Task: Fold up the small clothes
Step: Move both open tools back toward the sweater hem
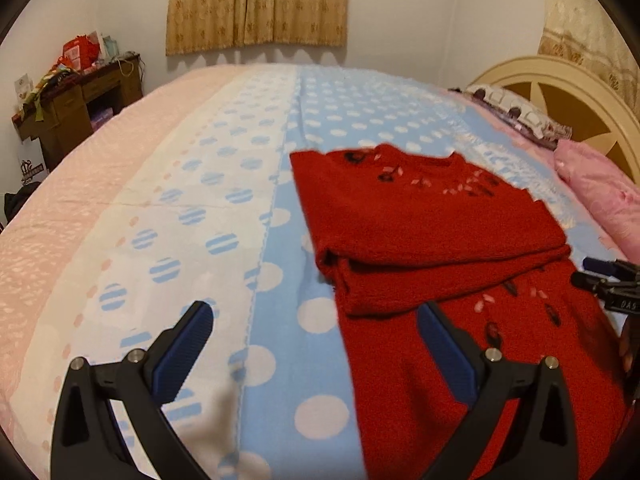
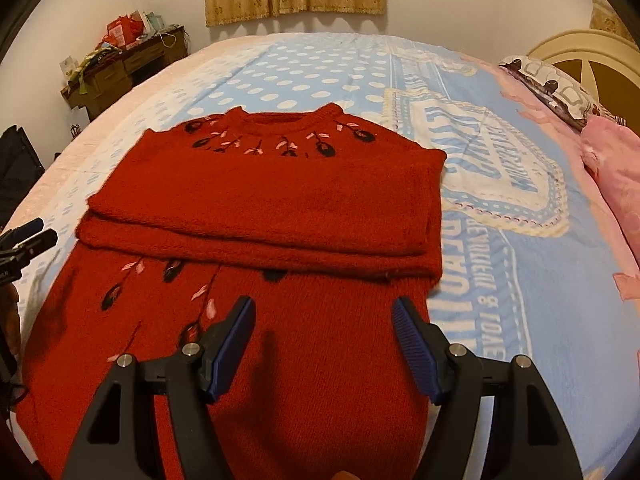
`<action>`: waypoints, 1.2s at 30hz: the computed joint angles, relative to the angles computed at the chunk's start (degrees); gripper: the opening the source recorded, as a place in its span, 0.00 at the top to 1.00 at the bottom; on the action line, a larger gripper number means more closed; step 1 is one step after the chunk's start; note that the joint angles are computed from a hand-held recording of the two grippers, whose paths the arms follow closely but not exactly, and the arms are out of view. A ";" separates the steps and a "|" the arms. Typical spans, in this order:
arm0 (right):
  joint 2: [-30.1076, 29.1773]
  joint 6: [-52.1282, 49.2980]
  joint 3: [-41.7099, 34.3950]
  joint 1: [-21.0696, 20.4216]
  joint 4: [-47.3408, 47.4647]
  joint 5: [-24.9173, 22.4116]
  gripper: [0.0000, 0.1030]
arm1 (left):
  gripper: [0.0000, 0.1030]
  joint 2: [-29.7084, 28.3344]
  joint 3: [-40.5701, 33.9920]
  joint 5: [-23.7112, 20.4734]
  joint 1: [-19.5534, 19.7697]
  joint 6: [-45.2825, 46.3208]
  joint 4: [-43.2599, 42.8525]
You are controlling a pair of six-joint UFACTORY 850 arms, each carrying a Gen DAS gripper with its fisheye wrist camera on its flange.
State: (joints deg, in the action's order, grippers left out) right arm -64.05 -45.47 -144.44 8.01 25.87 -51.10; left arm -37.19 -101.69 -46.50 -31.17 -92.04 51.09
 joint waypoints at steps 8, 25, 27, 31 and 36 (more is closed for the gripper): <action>12.90 -10.25 20.95 -1.02 9.11 7.35 0.31 | 0.00 3.56 4.20 0.83 -3.33 -6.22 4.85; 28.02 -27.16 44.74 -3.01 20.07 12.03 0.31 | 0.00 10.20 11.24 -3.85 -9.25 -15.03 13.51; 28.88 -28.22 46.13 -3.21 20.93 12.06 0.31 | 0.00 10.67 11.76 -4.35 -9.82 -15.00 13.77; 30.28 -29.57 48.40 -3.69 22.51 11.97 0.31 | 0.00 11.07 12.62 -4.59 -10.85 -14.75 13.21; 32.37 -31.95 51.66 -4.05 23.81 12.20 0.31 | 0.00 11.27 13.82 -3.38 -12.18 -15.26 11.89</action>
State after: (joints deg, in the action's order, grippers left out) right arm -31.68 -77.41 -92.78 3.97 49.68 -38.90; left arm -25.92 -87.87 -49.88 -43.35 -107.30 62.98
